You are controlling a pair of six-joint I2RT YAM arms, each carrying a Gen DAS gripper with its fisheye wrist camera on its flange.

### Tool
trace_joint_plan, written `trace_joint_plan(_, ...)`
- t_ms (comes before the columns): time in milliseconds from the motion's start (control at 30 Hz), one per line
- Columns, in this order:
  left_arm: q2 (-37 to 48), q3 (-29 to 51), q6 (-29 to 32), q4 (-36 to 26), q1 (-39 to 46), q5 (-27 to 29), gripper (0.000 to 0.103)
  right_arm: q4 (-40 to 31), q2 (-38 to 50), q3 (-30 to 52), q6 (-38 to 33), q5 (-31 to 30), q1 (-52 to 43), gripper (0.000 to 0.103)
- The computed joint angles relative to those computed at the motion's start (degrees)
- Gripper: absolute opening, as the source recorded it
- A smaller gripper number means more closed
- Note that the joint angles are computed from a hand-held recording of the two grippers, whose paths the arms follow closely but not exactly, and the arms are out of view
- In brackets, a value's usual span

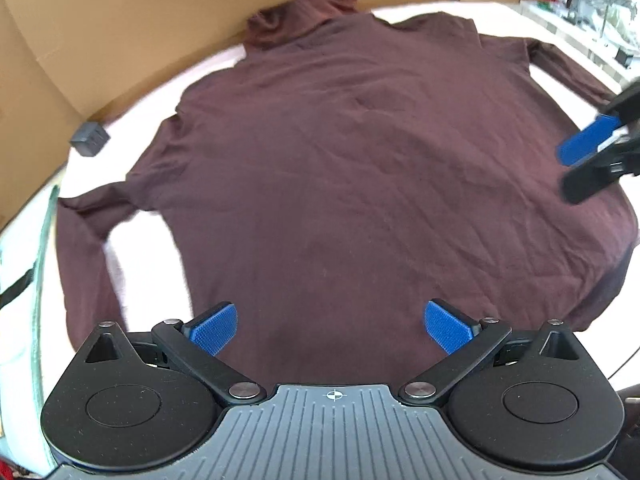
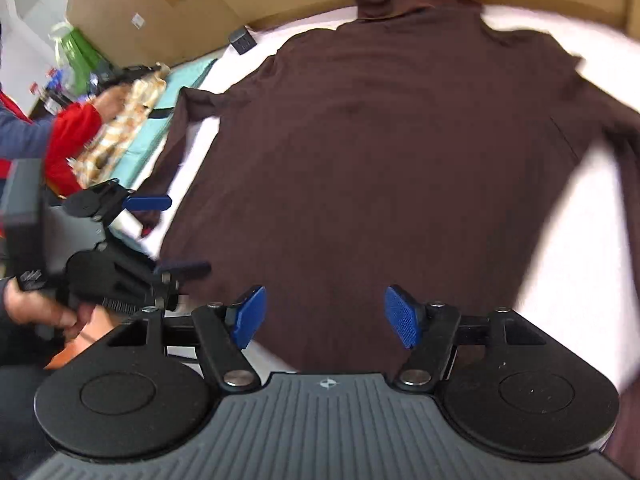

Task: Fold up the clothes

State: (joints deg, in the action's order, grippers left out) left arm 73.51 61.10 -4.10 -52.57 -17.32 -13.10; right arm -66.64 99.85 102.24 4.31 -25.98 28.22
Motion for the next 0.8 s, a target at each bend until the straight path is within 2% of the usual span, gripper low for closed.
trace_joint_plan(100, 0.3, -1.8, 0.3, 1.3, 3.6, 2.8, 0.103, -2.6, 3.0, 2.7, -2.9, 2.4, 0.2, 0.071)
trace_joint_plan(233, -4.0, -4.9, -1.2, -0.5, 10.9, 7.8, 0.102, -3.9, 2.7, 1.9, -6.4, 3.0, -1.6, 0.071)
trace_joint_plan(300, -6.2, -5.5, -0.8, -2.5, 13.4, 8.4, 0.102, -5.6, 2.2, 1.9, -8.0, 2.9, -3.9, 0.071)
trace_joint_plan(400, -7.4, -4.7, 0.0, -5.4, 15.1, 6.4, 0.103, -8.6, 5.3, 6.2, -7.9, 1.7, -5.9, 0.069)
trace_joint_plan(467, -7.1, -3.3, 1.2, -6.6, 14.2, 2.6, 0.103, -11.9, 7.6, 10.7, -7.9, 2.8, -6.5, 0.071)
trace_joint_plan(500, -7.3, -2.5, 1.8, -6.7, 14.4, 2.4, 0.103, -11.7, 8.0, 11.6, -6.6, 4.5, -5.0, 0.071)
trace_joint_plan(533, -7.4, -1.5, 2.2, -6.4, 14.9, 3.3, 0.103, -11.0, 8.2, 12.6, -5.4, 6.0, -3.0, 0.071)
trace_joint_plan(667, -4.3, 2.4, 2.7, -3.3, 16.0, 7.9, 0.103, -10.8, 14.0, 22.7, -4.1, 2.2, -1.1, 0.073)
trace_joint_plan(800, 2.0, 5.3, 3.5, 0.7, 13.8, 10.2, 0.103, -9.4, 21.9, 32.5, -3.1, 7.4, 3.4, 0.074)
